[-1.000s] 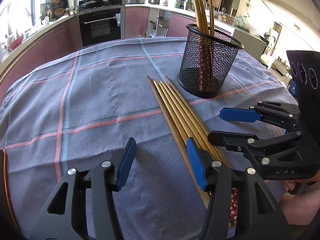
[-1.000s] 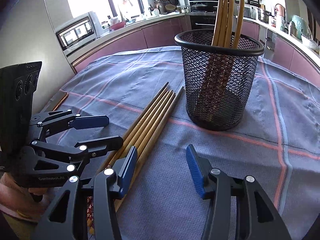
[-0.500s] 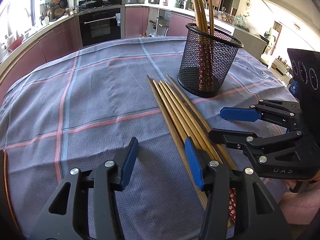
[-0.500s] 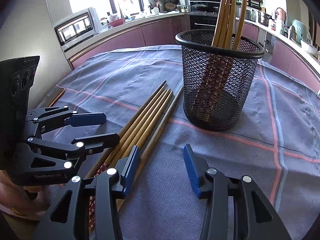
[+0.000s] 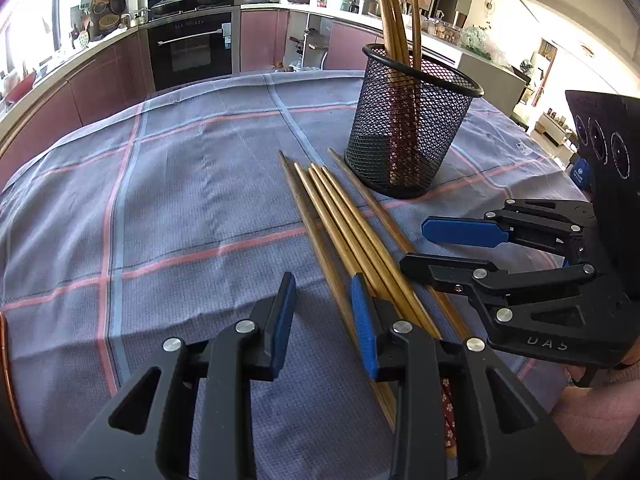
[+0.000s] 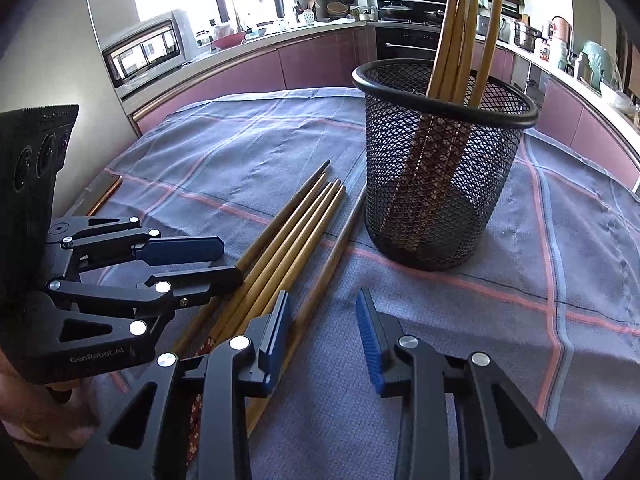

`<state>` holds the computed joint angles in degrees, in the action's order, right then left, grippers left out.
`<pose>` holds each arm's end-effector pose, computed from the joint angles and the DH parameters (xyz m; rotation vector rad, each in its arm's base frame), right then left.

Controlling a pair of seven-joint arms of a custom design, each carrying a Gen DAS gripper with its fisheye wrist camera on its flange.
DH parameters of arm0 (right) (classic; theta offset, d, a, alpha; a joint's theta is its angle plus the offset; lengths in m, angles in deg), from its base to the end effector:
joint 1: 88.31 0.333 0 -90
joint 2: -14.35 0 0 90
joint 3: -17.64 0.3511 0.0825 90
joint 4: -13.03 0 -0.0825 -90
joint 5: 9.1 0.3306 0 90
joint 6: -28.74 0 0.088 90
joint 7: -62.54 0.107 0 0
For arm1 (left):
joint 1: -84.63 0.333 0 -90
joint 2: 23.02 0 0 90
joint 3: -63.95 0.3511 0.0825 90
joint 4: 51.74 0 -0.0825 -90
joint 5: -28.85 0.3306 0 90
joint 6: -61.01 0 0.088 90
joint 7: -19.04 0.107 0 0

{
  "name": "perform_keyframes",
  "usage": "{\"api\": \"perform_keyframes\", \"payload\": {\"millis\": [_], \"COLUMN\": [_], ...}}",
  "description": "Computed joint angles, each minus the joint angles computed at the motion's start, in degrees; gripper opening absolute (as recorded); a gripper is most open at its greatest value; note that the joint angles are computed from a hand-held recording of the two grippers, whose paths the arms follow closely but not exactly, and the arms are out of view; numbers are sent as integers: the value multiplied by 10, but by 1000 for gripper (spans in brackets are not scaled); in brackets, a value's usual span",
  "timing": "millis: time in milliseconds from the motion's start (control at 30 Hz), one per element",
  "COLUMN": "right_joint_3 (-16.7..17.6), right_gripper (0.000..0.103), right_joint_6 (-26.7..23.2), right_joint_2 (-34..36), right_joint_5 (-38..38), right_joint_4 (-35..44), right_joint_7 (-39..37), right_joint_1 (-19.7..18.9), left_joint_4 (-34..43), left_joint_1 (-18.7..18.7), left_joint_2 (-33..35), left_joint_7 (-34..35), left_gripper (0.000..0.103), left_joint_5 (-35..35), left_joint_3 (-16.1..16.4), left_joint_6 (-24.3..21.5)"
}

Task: Organize utensils
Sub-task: 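Move to the pile and grasp a chopstick with the left tool while the right tool grasps one, then lift the left tool's chopstick upright over the mesh cup while the right tool lifts its own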

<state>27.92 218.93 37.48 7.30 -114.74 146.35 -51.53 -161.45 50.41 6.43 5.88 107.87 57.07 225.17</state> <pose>0.4225 0.3967 0.3468 -2.1813 1.1639 -0.2316 0.4332 -0.4389 0.3180 -1.7375 2.0399 -0.8276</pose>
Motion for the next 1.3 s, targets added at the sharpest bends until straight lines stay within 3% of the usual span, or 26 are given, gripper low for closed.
{"api": "perform_keyframes", "payload": {"millis": [100, 167, 367, 567, 667, 767, 900, 1067, 1300], "right_joint_3": [-15, -17, 58, 75, 108, 174, 209, 206, 168], "right_gripper": [29, 24, 9, 6, 6, 6, 6, 6, 9], "right_joint_6": [1, 0, 16, 43, 70, 96, 83, 41, 11], "right_joint_2": [5, 8, 14, 13, 11, 13, 21, 31, 29], "right_joint_5": [5, 10, 1, -4, -27, -94, -167, -181, -141], "right_joint_4": [7, 12, 6, -7, -23, -42, -40, -21, -2], "right_joint_7": [3, 6, 19, 48, 68, 102, 133, 138, 105], "right_joint_1": [14, 17, -56, -76, -113, -189, -234, -230, -185], "left_joint_4": [9, 12, 10, -5, -16, -23, -22, -17, -10], "left_joint_1": [-1, -3, -10, -9, -3, 6, 18, 14, 16], "left_joint_2": [5, 7, 5, -8, -19, -26, -22, -13, -4], "left_joint_7": [22, 24, -13, -70, -107, -119, -98, -72, -20], "left_gripper": [26, 16, 11, 8, 8, 8, 8, 8, 10], "left_joint_5": [-18, -25, -13, 21, 52, 72, 73, 53, 12], "left_joint_3": [-2, 0, 10, 7, 1, -12, -28, -29, -19], "left_joint_6": [-13, -15, -10, -22, -24, -23, -12, -10, 7]}}
